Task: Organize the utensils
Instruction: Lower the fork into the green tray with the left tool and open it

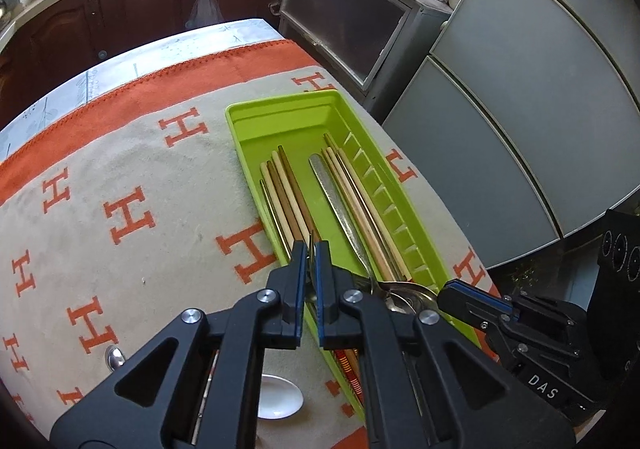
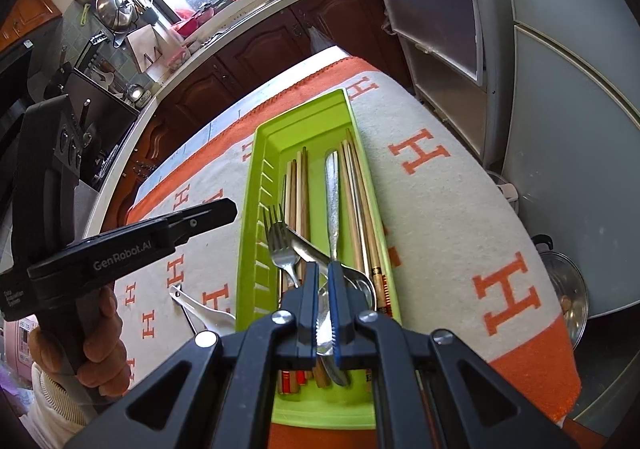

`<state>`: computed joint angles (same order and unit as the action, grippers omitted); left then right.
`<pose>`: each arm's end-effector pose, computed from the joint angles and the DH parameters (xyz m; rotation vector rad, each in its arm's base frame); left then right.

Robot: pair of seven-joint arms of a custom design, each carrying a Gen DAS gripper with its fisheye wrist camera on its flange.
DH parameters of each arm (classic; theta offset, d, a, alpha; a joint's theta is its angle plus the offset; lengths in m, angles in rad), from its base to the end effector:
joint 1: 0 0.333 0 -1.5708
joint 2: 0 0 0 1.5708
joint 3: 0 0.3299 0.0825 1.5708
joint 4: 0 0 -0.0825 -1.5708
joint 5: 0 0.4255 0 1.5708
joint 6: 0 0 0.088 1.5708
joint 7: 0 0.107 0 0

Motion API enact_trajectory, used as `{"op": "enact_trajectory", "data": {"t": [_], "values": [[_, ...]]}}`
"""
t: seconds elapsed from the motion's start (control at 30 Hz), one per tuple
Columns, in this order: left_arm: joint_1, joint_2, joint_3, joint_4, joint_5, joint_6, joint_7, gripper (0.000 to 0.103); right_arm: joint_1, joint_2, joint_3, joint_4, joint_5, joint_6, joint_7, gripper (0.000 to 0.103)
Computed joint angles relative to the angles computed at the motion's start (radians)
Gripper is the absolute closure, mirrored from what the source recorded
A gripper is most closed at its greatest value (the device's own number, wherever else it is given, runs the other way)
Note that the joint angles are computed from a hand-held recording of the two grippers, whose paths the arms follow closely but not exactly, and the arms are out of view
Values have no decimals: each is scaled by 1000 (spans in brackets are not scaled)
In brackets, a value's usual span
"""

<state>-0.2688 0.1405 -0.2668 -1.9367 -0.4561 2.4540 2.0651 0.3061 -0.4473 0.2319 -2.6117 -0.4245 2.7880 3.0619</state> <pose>0.5712 -0.3320 0.4499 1.2411 -2.7390 0.8235 0.3881 0.2552 0.4504 -1.1688 2.1859 -0.2876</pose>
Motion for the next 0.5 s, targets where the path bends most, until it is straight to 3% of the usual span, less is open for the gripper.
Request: {"op": "enact_trajectory", "data": {"t": [0.2,0.5], "values": [[15,-49,9,-45,-42,24,-2,74,15,28,-5,20,8,10,-28,97],[31,-158,38,-157,-43,41,-60,73,36,69,-8,57,20,17,-65,97]]}}
